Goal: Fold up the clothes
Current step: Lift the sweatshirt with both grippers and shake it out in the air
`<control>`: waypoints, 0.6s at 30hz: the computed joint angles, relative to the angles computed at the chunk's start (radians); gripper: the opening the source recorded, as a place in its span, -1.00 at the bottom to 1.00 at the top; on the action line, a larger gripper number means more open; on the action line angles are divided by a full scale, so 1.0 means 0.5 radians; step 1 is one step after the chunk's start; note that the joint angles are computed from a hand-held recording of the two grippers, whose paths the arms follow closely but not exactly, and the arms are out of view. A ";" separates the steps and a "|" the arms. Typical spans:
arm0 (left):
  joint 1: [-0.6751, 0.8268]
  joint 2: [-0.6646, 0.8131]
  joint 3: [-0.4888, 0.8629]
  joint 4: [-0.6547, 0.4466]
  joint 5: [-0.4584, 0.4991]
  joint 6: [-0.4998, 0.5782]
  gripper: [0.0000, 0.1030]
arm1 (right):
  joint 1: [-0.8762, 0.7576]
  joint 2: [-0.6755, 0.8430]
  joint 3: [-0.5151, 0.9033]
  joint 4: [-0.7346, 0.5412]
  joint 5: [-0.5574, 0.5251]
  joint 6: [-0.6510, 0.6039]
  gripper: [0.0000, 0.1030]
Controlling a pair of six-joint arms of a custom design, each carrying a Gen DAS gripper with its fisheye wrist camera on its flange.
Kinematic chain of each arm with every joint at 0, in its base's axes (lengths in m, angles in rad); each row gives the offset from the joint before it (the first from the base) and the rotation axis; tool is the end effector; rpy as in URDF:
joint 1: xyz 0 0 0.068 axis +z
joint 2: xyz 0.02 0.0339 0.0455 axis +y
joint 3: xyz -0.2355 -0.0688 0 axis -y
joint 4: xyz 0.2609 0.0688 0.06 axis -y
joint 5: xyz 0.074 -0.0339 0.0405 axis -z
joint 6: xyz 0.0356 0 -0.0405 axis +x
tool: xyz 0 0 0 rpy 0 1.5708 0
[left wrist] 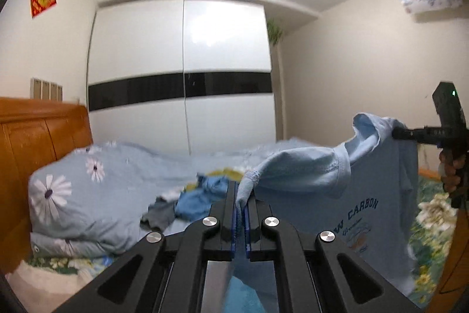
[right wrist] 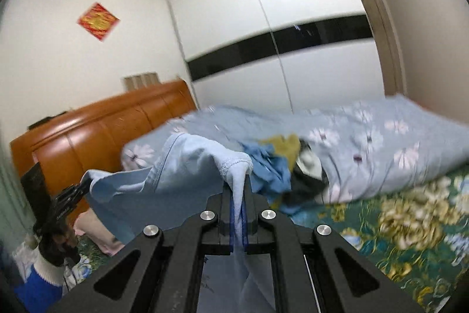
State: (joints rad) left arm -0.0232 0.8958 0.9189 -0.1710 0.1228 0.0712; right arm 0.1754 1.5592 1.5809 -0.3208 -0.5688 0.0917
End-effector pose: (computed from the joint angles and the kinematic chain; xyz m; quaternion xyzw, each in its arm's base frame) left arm 0.2403 -0.0099 0.3473 0.0757 0.7533 -0.0308 0.6526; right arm 0.3671 0.0845 0.3840 -0.1988 0.7646 0.2996 0.5349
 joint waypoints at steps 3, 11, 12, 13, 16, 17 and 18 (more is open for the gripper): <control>-0.005 -0.281 0.053 -0.249 0.011 0.051 -0.92 | -0.041 -0.331 -0.187 -0.074 -0.105 -0.081 -0.93; 0.135 -0.269 0.598 -0.730 0.070 0.160 -0.84 | -0.111 -0.636 -0.176 -0.285 -0.304 -0.188 -0.93; 0.141 -0.189 0.652 -0.744 0.057 0.168 -0.84 | -0.096 -0.589 -0.139 -0.293 -0.279 -0.192 -0.93; 0.136 -0.098 0.683 -0.742 0.034 0.173 -0.84 | -0.073 -0.525 -0.101 -0.304 -0.238 -0.210 -0.93; 0.115 0.262 0.705 -0.655 -0.086 0.187 -0.84 | 0.030 -0.196 0.090 -0.413 -0.046 -0.262 -0.93; 0.109 0.404 0.713 -0.613 -0.133 0.187 -0.84 | 0.066 -0.039 0.160 -0.430 0.033 -0.267 -0.93; 0.104 0.562 0.711 -0.558 -0.178 0.184 -0.84 | 0.100 0.150 0.256 -0.444 0.115 -0.271 -0.93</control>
State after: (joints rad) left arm 0.0288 1.1768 1.2741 -0.4500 0.0340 0.1632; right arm 0.2255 1.6340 1.7088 -0.5429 -0.5111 -0.0437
